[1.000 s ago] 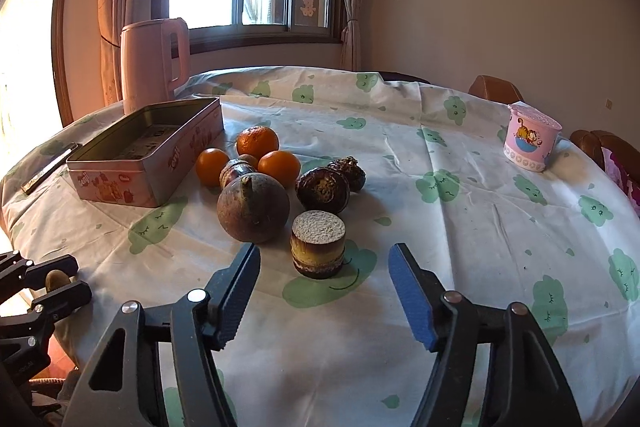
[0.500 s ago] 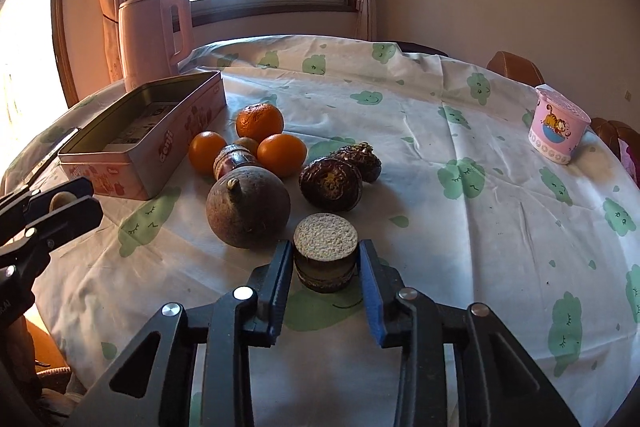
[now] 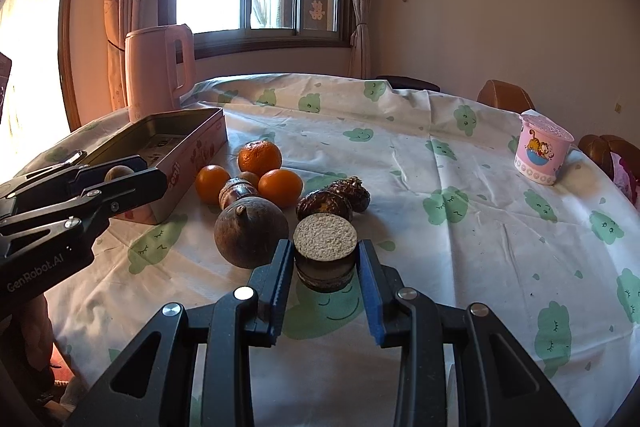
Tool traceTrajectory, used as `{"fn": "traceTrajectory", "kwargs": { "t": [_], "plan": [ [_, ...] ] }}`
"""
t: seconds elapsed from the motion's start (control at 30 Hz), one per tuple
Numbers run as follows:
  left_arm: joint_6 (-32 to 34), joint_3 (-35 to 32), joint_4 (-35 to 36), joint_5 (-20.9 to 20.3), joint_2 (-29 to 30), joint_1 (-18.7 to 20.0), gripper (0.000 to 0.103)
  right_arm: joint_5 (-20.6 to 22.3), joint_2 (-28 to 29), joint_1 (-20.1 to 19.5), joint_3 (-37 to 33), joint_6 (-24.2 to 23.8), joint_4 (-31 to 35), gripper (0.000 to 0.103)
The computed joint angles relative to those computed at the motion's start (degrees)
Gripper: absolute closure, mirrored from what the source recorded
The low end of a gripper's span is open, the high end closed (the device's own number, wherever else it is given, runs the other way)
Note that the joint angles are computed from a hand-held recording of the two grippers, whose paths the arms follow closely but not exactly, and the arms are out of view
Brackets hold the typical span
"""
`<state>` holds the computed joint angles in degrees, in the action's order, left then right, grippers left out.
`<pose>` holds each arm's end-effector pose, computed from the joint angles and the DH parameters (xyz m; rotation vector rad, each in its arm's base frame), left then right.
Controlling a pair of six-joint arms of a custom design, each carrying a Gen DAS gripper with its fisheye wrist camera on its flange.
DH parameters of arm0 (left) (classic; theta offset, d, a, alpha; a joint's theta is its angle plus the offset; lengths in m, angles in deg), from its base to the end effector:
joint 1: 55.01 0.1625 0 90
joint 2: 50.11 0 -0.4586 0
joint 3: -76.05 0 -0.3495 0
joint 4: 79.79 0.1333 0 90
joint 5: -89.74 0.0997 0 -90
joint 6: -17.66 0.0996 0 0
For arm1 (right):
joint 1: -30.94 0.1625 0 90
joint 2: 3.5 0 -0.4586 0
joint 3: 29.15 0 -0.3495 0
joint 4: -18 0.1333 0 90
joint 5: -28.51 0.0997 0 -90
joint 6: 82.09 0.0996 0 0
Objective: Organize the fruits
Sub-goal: 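Carry the kiwi and the jar in both tools toward the pink tin box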
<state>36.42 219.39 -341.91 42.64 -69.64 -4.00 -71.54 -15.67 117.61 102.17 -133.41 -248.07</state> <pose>-0.0693 -0.4052 0.0513 0.7553 2.2083 -1.1734 0.0916 -0.4207 -0.0160 0.8499 -2.1838 1.0327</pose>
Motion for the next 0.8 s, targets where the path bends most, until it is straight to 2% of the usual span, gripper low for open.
{"fn": "traceTrajectory", "kwargs": {
  "t": [0.5,0.8],
  "plan": [
    [2.33,-1.06,-2.66,1.08,1.31,-0.95,0.073,6.97,1.70,-2.53,1.69,-1.01,-6.57,0.069],
    [4.30,-1.58,-4.84,1.86,1.88,-1.52,0.073,9.17,2.67,-3.31,1.93,-2.10,-9.23,0.069]
  ]
}}
